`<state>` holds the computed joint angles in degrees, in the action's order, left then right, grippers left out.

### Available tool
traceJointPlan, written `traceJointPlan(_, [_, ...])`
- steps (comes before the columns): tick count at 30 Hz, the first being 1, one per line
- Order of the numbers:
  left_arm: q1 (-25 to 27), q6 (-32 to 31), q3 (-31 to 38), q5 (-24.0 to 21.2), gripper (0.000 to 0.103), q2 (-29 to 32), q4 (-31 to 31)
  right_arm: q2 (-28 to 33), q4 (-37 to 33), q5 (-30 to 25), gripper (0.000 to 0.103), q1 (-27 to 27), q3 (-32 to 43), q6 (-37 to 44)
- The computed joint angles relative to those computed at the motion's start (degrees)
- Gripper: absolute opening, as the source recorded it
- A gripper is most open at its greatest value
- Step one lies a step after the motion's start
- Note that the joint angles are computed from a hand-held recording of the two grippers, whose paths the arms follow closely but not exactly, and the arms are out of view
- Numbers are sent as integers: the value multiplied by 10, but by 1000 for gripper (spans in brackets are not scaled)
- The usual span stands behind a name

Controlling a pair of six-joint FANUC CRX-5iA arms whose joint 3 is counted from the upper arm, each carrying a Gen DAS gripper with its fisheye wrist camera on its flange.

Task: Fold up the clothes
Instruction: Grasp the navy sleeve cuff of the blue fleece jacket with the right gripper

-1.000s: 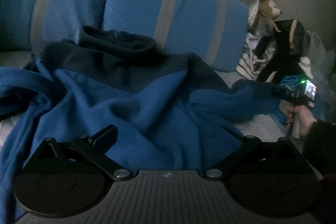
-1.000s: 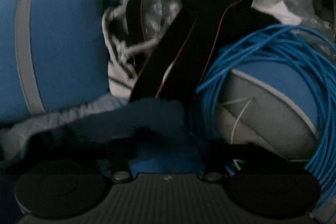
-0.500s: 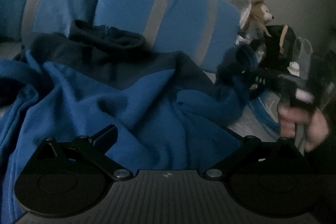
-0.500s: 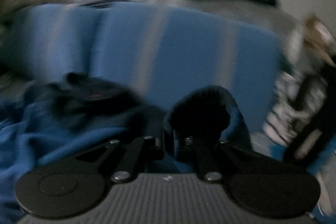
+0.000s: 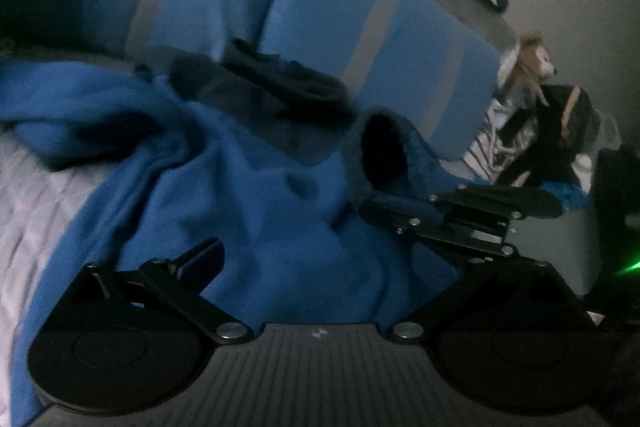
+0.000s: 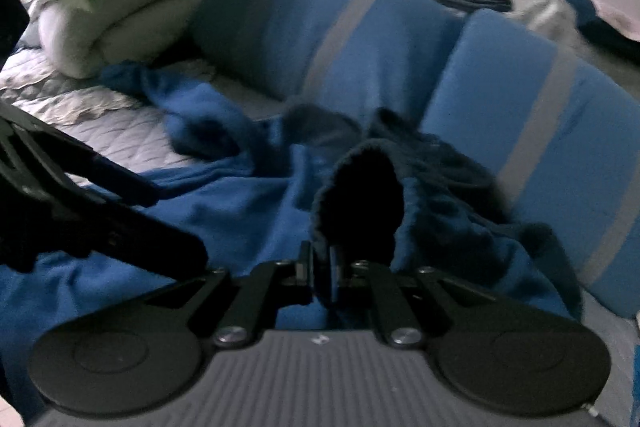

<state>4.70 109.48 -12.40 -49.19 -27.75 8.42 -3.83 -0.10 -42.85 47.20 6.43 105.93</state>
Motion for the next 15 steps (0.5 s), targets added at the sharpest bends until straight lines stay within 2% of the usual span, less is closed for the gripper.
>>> traceJointPlan(5, [9, 25, -6, -25, 103, -32, -44, -1, 4, -3, 11, 32, 0, 6])
traceJointPlan(7, [5, 35, -3, -29, 103, -37, -71, -4, 13, 2, 35, 43, -5, 15])
traceJointPlan(9, [17, 39, -7, -23, 103, -38, -69, -13, -11, 7, 75, 44, -9, 62])
traceJointPlan(12, [37, 43, -14, -14, 103, -39, -60, -34, -53, 29, 91, 32, -23, 151])
traceJointPlan(15, [62, 17, -30, 6, 103, -37, 2, -30, -167, -27, 100, -22, 19, 302])
